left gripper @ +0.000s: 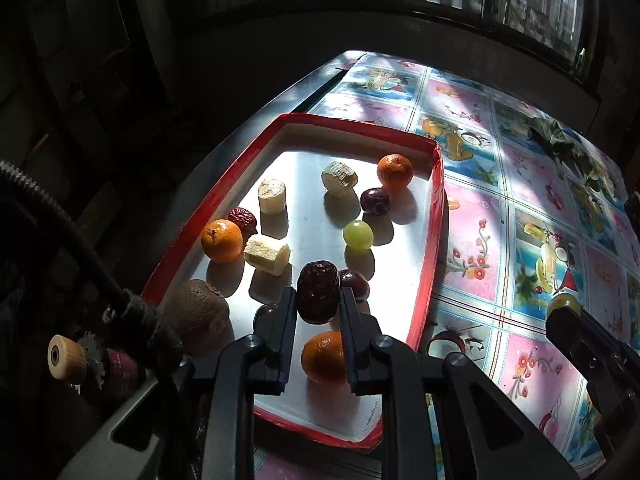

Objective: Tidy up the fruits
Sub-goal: 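Carry the held jujube and grape over the tray with both tools, then lower the jujube and grape into the tray and open both tools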

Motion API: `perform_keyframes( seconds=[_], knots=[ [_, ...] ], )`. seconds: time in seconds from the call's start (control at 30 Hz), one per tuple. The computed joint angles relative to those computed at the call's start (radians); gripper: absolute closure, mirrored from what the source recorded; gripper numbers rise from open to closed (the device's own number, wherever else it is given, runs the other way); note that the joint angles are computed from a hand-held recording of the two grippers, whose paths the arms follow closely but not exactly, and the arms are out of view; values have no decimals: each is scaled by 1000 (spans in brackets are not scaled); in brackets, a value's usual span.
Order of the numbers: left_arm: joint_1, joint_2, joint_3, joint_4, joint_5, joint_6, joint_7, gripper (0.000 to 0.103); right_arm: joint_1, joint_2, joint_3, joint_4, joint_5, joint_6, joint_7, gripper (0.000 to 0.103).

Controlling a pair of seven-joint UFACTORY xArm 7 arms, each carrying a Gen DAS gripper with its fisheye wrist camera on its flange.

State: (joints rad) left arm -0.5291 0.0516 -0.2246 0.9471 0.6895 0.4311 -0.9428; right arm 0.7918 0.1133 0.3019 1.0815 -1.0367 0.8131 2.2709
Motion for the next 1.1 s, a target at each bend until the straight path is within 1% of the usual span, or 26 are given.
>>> perform_keyframes(
  seconds=[0.2,0.3,0.43,0.5,0.63,0.73,0.8,0.9,1.1],
  knots=[
    [20,8,15,5,-17,-13,21,83,-15,37,-25,47,-3,-31,-61,76],
    [33,25,23,23,-69,-19,71,83,-23,62,-43,84,-2,-46,-105,76],
    [53,50,34,51,-170,-27,155,83,-35,112,-75,142,6,-90,-171,76],
    [60,69,44,73,-204,-26,182,83,-39,143,-94,175,18,-114,-211,76],
    [72,118,62,132,-274,-13,235,84,-46,218,-135,266,71,-145,-329,76],
    [91,174,59,197,-374,10,318,84,-53,271,-170,321,123,-182,-401,76],
    [92,211,62,243,-422,25,354,84,-48,305,-199,362,147,-187,-435,76],
    [69,261,83,308,-432,51,358,83,-52,350,-231,420,200,-183,-500,76],
    [41,336,103,399,-450,61,374,84,-77,434,-266,513,335,-169,-655,76]
  ],
)
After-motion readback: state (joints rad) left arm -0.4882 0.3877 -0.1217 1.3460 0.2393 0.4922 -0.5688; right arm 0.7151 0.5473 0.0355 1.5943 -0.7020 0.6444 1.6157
